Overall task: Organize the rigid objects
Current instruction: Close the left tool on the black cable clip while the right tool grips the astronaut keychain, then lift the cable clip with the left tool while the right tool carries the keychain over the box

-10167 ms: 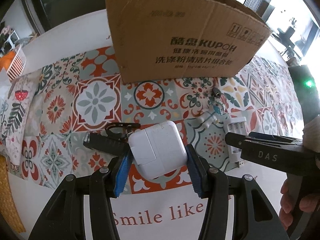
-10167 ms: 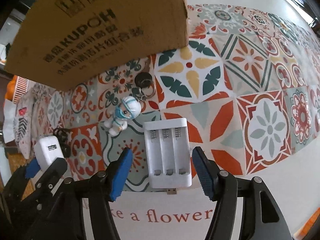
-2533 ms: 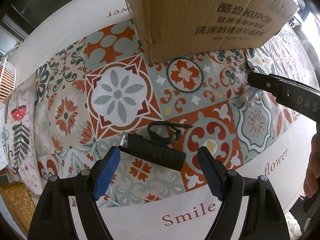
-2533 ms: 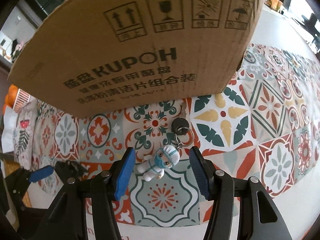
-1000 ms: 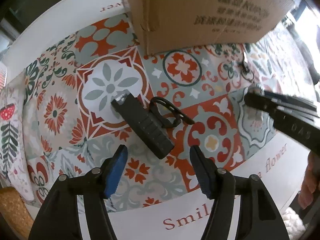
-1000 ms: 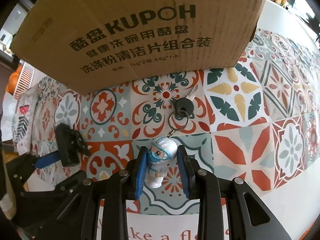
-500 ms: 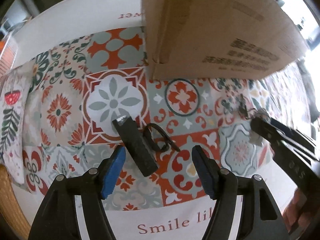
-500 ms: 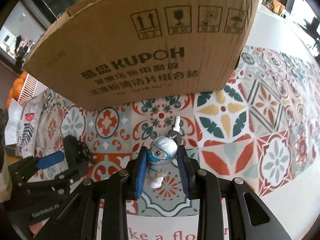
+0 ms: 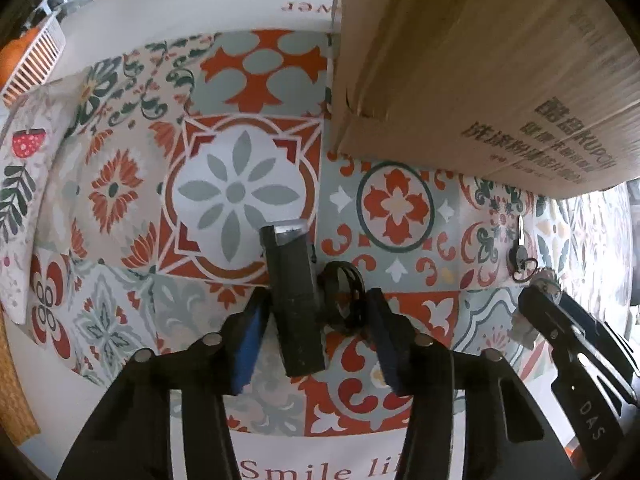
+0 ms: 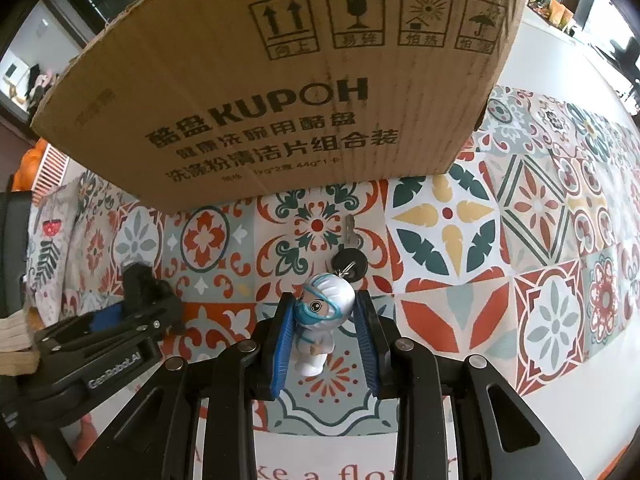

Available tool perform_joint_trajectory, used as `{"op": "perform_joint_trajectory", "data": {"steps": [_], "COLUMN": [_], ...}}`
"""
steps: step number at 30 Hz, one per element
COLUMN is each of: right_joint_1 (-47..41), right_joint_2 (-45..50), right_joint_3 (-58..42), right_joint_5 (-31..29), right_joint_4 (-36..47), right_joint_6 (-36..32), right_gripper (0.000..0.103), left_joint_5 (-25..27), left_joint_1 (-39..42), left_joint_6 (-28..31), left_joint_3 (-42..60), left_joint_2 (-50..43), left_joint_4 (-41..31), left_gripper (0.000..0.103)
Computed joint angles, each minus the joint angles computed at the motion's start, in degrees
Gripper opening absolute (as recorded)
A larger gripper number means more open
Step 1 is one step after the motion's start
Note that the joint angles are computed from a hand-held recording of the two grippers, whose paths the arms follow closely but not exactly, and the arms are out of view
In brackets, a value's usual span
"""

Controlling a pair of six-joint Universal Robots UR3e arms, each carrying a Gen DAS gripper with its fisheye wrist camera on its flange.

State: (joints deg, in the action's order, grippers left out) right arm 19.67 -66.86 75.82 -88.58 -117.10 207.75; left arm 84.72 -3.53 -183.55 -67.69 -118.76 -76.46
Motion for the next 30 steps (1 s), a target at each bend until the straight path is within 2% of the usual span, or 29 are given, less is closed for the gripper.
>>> {"op": "perform_joint_trajectory", "data": {"steps": [5,11,17,23,30], "right_joint_1": [1.0,2.1,3.2,3.2,2.8], "right_joint_2": [0.7,-1.3,-4.0,-7.2,-10.3], "right_joint_3": [-0.8,0.7,1.8,1.1,-0.8], "right_joint_5": [-0.3,-0.8,-2.5,-3.7,-4.5], "right_joint_4": [0.0,-1.0,-1.5,-1.0,-0.6], "right_joint_6": [0.1,0.2,-0.2,-1.4,-2.4], "right_gripper": [0.031,0.031,0.031,0.031,0.031], "left_joint_5": [-2.7,-4.6,-5.4,-6.4,-7.1], "left_joint_1": [1.1,2.4,3.8,3.9,2.9], "left_joint_6": [2.9,5.7,7.7,8.5,7.8], "left_joint_3": [-4.9,-13.8,-18.6,-17.1,-8.1], "left_joint_2": [2.9,11.7,18.9,23.4,21.2], "left_joint_4": [3.0,7.1,8.2,6.3,4.5], "left_gripper": [0.036,0.035,0.035,0.035,0.035]}}
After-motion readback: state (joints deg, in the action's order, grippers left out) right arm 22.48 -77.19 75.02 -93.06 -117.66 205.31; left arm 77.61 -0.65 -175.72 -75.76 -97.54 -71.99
